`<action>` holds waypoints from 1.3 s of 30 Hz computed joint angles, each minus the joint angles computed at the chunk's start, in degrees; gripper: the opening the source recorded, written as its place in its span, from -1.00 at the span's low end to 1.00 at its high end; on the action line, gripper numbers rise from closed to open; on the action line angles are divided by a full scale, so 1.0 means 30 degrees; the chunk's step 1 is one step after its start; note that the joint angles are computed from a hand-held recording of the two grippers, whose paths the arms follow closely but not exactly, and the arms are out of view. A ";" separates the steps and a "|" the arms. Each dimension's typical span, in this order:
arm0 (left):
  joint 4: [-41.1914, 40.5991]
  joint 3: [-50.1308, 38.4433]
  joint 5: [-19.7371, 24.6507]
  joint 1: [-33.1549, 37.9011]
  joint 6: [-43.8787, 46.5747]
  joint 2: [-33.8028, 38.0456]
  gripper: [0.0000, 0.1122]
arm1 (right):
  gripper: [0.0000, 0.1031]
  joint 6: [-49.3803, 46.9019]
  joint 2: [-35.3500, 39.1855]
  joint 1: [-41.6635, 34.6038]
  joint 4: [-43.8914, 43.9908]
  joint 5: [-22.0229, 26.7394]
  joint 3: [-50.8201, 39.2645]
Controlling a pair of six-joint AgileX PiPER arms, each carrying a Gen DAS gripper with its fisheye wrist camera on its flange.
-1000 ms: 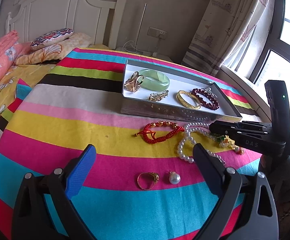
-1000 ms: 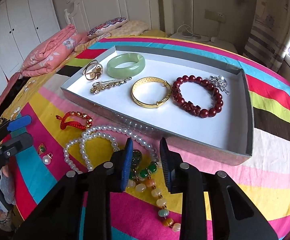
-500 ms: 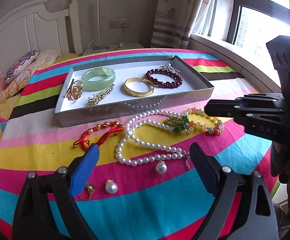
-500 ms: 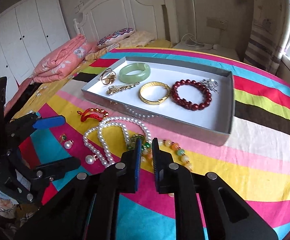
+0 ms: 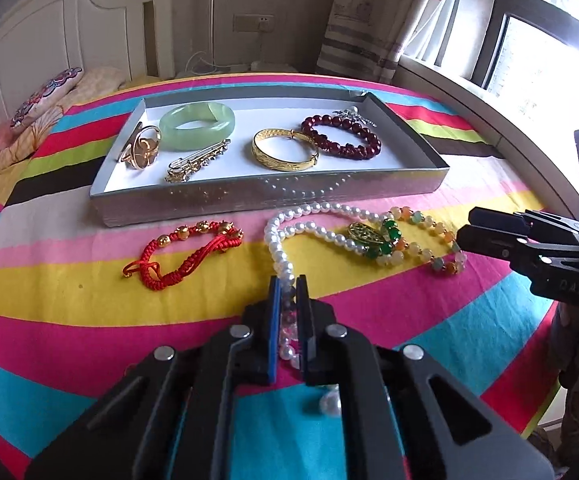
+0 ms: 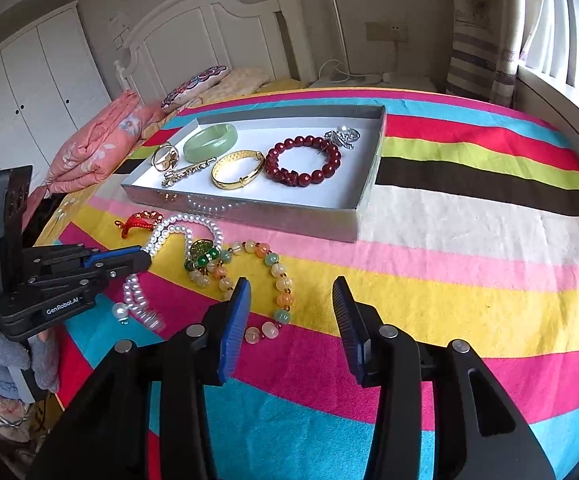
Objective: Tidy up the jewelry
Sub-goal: 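Grasp the white pearl necklace with the right tool, then the left tool, then lift the pearl necklace with the left tool while the right tool grasps the multicolor bead bracelet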
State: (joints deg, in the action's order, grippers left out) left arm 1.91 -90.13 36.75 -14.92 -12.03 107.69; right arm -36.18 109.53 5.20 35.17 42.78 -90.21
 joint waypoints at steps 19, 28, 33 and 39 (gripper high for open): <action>0.1057 0.3066 -0.3159 0.0053 -0.1657 -0.3082 -0.88 | -0.25 0.3257 0.0183 0.1664 -0.4664 -0.1049 -0.0215; 0.2031 -0.2122 -0.1145 -0.0283 -0.1007 -0.2732 -0.88 | -0.77 0.5137 -0.0190 0.2758 -0.7923 -0.2183 0.0372; 0.2339 -0.4306 -0.0290 -0.0285 -0.0863 -0.2563 -0.88 | -0.78 0.5635 -0.1072 0.2761 -0.8311 -0.3754 0.1611; 0.2896 -0.5929 0.0675 -0.0374 -0.0767 -0.2539 -0.88 | -0.78 0.7540 -0.2601 0.3558 -1.0877 -0.6582 0.3837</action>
